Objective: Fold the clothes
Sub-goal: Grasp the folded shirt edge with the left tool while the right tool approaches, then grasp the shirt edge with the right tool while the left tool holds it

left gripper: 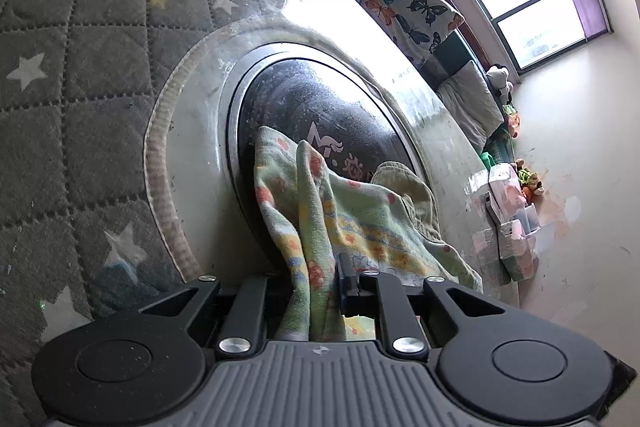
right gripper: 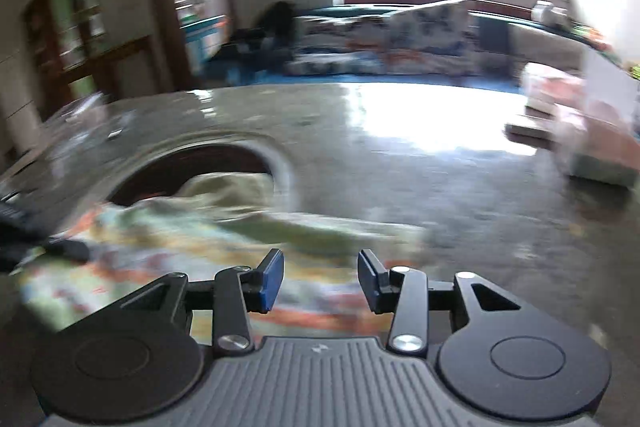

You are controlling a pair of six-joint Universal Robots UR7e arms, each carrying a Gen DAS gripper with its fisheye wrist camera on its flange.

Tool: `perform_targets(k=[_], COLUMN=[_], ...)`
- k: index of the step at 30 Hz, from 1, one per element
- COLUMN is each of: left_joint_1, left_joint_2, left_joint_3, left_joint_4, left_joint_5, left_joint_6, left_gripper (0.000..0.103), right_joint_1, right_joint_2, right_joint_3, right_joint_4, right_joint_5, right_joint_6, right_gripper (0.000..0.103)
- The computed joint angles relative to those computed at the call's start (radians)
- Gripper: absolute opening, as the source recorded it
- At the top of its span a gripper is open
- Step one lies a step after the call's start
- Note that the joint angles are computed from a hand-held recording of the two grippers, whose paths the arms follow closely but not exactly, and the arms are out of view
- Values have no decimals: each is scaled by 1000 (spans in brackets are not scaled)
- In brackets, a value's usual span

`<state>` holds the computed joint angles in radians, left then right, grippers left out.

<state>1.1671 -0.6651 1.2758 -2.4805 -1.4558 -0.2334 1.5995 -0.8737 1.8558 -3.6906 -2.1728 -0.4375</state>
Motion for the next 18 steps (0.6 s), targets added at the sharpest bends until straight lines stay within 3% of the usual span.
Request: perform_targets(k=[7,10,15,18], left_joint_1=[-7,-9,-12,-19], left_joint_2=[4,6,7,6], left_joint_3=[-6,-8,-8,-7], left_joint_4=[3,5,-2,-13], left_joint_5=[19,28,35,33], left_joint_6=[12,17,34,55], left_gripper=[16,16,16,16], right_joint_1=[-46,-46,-35,-31], right_joint_2=[-22,-10,1,-1], right_joint_3=[24,23,19,29], right_joint_4=[-3,-13,-20,-44], right_joint_5=[12,24,27,31], right_joint_6=[63,50,60,75], right_gripper=[45,45,18,9])
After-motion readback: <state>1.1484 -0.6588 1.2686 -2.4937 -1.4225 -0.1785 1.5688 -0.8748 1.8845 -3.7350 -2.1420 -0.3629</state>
